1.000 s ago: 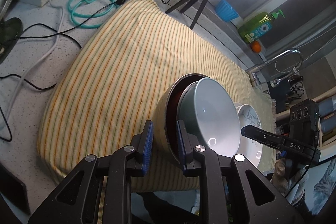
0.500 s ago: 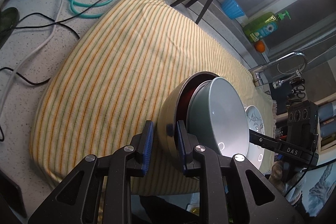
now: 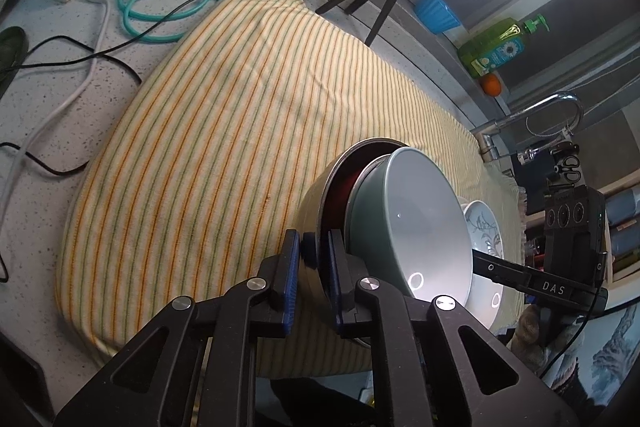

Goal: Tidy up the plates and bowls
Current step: 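Carry the nested bowls over the plate stack and lower them onto it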

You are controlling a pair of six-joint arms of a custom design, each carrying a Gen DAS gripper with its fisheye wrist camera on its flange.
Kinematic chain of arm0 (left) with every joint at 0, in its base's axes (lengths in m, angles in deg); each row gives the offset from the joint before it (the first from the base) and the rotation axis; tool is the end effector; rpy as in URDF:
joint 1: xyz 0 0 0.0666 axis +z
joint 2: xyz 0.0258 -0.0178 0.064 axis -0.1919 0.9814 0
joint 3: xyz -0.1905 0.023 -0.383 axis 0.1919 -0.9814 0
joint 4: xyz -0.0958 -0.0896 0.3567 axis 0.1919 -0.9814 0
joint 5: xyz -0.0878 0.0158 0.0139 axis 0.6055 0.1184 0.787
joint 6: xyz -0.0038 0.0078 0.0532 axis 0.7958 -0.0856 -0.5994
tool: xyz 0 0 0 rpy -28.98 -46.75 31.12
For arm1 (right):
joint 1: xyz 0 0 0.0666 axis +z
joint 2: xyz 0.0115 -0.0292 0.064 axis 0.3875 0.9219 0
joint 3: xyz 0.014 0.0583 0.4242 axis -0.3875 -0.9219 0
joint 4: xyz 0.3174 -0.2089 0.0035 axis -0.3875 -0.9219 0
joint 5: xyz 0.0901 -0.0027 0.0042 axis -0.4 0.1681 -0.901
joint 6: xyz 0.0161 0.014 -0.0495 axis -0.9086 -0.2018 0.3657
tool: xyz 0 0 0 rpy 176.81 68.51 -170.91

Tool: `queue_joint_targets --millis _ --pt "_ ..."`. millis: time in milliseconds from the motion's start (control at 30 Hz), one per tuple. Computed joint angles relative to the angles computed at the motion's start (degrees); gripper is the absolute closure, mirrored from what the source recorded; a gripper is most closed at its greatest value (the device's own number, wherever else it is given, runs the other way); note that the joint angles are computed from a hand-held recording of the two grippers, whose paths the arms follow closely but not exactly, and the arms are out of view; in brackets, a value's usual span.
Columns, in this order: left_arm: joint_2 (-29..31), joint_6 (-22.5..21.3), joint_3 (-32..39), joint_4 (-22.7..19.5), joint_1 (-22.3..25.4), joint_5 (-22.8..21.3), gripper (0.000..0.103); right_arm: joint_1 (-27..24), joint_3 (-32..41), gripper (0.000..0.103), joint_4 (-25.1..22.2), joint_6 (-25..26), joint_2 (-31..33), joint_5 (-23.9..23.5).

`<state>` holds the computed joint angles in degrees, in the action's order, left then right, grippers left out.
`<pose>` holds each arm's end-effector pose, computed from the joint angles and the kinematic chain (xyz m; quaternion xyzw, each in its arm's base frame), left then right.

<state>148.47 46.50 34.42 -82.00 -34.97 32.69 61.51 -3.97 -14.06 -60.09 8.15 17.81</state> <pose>0.3710 -0.1777 0.4214 -0.0197 0.9395 -0.2819 0.1934 0.3887 0.3226 0.3915 0.0245 0.9380 0.3088 0.1553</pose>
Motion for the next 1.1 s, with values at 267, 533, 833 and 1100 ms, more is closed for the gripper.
queue_joint_targets --millis 267,533,833,1100 --pt "0.2 -0.5 0.6 -0.6 -0.2 -0.4 0.093 0.1 0.8 0.088 -0.8 1.2 0.3 0.6" --pt "0.1 -0.3 1.4 -0.8 -0.9 -0.8 0.093 0.1 0.8 0.088 -1.4 1.5 -0.6 1.4" --pt "-0.6 -0.8 3.8 -0.7 -1.6 -0.8 0.093 -0.5 0.3 0.088 -1.7 1.5 -3.8 2.2" --pt "0.4 -2.0 7.0 -0.1 -3.8 -0.9 0.093 -1.2 -2.2 0.088 -1.6 0.7 -7.9 3.2"
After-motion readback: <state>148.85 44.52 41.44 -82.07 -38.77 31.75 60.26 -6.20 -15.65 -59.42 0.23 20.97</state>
